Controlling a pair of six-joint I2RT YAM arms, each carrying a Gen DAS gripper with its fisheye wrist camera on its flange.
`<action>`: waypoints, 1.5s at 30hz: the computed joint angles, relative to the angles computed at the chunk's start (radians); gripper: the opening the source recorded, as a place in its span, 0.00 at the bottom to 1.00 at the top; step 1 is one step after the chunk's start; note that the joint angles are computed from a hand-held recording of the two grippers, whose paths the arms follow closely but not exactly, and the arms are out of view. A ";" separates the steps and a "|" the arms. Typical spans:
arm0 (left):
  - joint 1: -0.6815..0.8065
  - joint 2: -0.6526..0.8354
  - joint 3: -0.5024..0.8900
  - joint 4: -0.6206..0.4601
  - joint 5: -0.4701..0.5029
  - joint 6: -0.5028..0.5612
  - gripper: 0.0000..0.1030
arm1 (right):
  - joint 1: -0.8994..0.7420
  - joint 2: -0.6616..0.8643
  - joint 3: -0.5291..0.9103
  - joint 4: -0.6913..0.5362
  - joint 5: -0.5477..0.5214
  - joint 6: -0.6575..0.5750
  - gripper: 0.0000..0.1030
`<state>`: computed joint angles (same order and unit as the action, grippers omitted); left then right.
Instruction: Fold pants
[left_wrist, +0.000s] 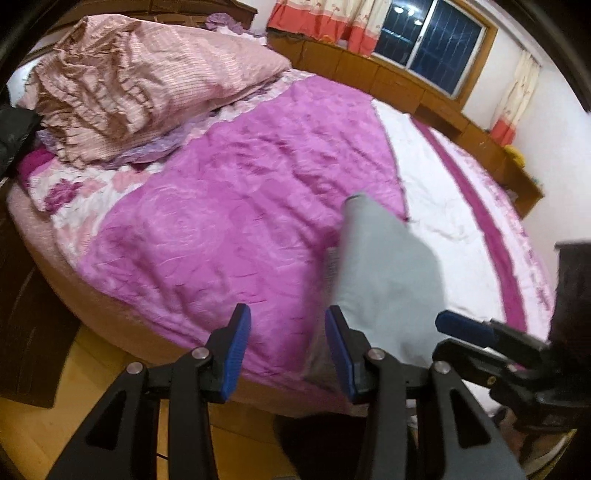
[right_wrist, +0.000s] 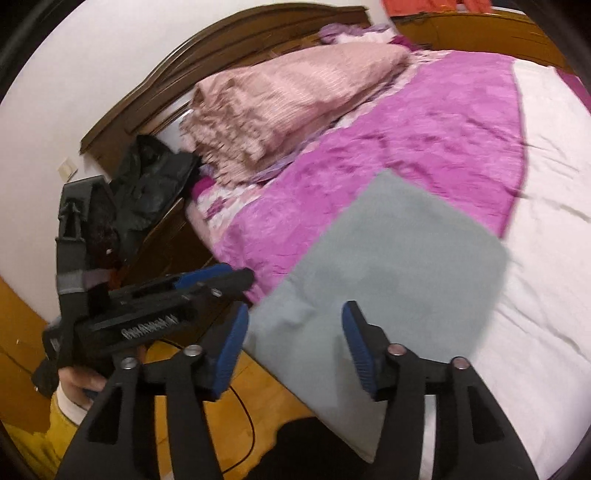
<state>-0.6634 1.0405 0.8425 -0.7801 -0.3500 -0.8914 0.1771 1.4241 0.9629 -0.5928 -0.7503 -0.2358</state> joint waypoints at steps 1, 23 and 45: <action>0.006 0.007 0.001 0.028 0.025 0.007 0.44 | -0.020 0.000 -0.002 -0.006 0.000 -0.006 0.51; 0.111 0.302 -0.020 0.317 0.271 0.146 0.58 | -0.121 0.287 0.003 0.060 0.004 0.029 0.59; 0.070 0.171 -0.101 0.391 0.279 0.033 0.41 | -0.142 0.207 0.024 0.025 -0.148 0.019 0.22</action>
